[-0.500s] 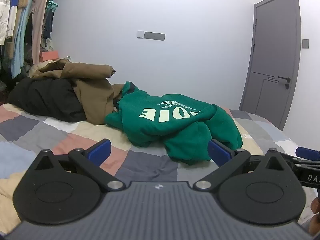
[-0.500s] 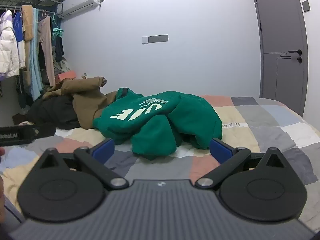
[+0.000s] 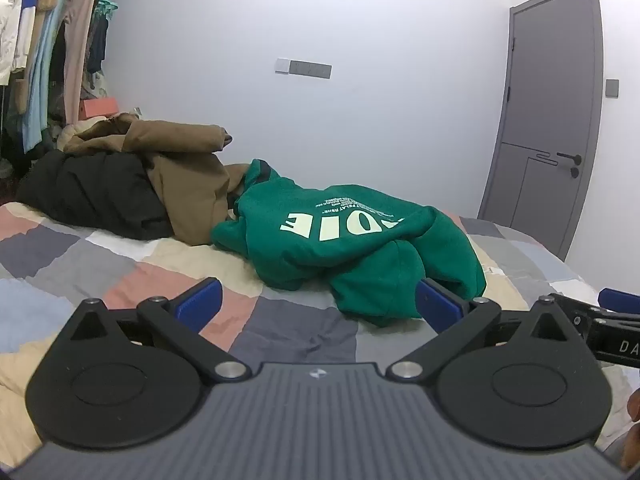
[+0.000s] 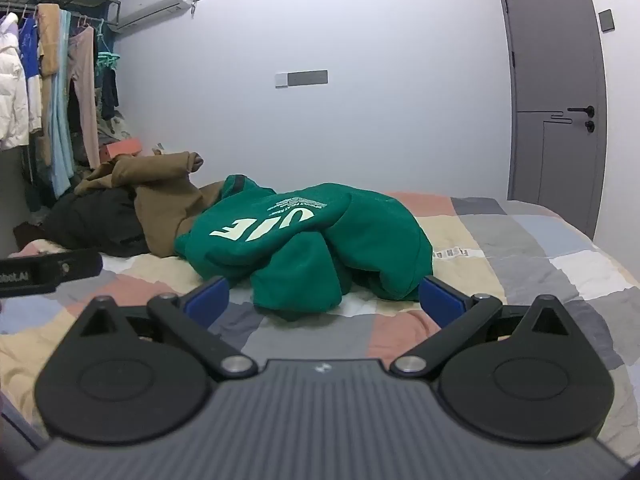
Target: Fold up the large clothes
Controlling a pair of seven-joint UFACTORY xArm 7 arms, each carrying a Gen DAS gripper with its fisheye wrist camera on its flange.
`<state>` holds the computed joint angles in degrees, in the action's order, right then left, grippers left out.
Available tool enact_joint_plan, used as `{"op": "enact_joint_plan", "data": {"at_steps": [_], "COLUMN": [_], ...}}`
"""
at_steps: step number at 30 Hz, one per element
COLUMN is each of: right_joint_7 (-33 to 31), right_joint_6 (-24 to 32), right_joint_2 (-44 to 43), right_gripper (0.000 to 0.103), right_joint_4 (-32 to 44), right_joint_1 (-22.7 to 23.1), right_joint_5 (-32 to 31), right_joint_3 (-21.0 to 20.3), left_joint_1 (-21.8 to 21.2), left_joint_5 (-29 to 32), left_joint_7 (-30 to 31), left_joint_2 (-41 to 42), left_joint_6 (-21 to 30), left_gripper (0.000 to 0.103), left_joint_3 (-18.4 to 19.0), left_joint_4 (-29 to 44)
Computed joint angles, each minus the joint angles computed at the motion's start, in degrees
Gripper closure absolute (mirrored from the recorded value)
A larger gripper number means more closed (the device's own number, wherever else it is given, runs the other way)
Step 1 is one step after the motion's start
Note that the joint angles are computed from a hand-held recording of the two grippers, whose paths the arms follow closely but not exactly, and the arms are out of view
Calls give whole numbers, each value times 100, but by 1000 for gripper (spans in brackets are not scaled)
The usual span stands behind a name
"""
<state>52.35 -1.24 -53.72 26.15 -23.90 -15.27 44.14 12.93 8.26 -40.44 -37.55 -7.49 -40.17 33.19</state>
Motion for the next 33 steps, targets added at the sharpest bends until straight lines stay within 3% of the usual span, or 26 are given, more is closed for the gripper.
{"op": "enact_joint_plan", "data": {"at_steps": [2, 24, 33], "right_joint_7": [46, 232, 262], "right_joint_6": [275, 469, 449], "right_joint_2": [-202, -166, -77], "right_gripper": [0, 0, 0], "right_joint_4": [2, 79, 80], "right_joint_1": [178, 289, 339], "right_joint_5": [9, -292, -293], "right_joint_3": [-34, -108, -152], "left_joint_1": [-62, -175, 51], "left_joint_5": [13, -147, -130], "left_joint_7": [43, 252, 222], "left_joint_2": [68, 123, 147], "left_joint_6": [-74, -138, -63], "left_gripper": [0, 0, 0], "left_joint_3": [90, 201, -24], "left_joint_4": [-30, -90, 14]}}
